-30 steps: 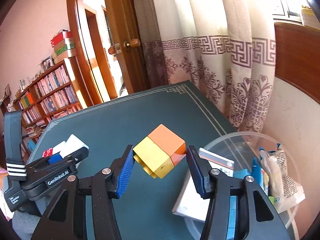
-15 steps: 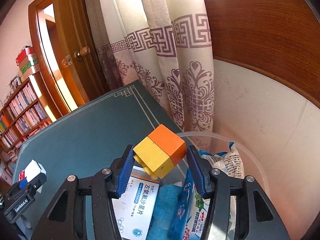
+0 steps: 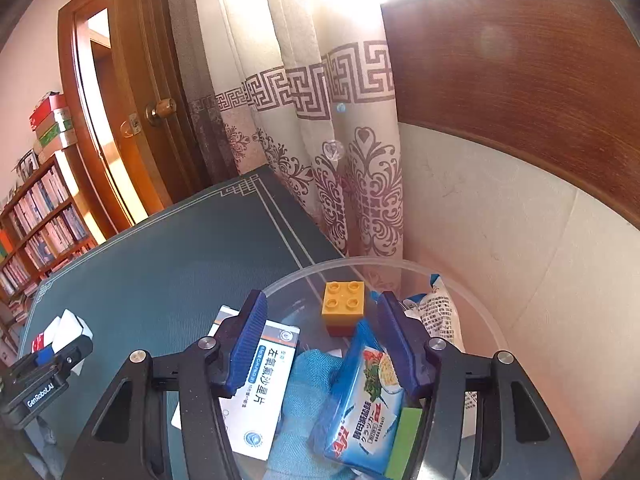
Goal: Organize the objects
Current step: 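Carry the orange-yellow block into the bowl and open the right gripper, then carry the white sponge into the bowl and open the left gripper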
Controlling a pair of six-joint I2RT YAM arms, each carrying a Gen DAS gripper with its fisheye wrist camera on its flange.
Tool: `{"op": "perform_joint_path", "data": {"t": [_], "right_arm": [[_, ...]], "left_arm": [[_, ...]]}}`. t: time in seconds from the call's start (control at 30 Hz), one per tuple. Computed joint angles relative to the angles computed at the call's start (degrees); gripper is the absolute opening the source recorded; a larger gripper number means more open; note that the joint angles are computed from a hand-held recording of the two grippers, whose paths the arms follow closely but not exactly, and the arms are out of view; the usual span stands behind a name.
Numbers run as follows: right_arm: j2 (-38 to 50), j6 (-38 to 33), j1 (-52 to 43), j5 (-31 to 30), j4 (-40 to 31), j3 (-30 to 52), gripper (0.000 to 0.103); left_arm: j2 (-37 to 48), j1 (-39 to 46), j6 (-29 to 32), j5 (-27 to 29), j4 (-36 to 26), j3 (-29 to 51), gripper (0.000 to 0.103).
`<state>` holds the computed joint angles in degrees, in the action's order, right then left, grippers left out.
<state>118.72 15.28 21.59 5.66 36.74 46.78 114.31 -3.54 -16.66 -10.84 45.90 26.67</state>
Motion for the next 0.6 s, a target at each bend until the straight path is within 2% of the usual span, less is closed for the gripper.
{"op": "perform_joint_path", "data": {"t": [0.17, 0.37, 0.6], "right_arm": [[-2.43, -1.99, 1.06, 2.55, 5.21, -7.26, 0.059], [-4.9, -1.61, -0.44, 1.83, 8.98, -14.3, 0.059], [-5.08, -1.85, -2.13, 0.81, 11.9, -18.17, 0.059]], "left_arm": [[-0.22, -0.66, 0.16, 1.0, 0.12, -0.21, 0.057], [-0.43, -1.91, 0.06, 1.69, 0.18, -0.39, 0.057], [-2.14, -3.65, -0.05, 5.75, 1.45, -1.81, 0.057]]}}
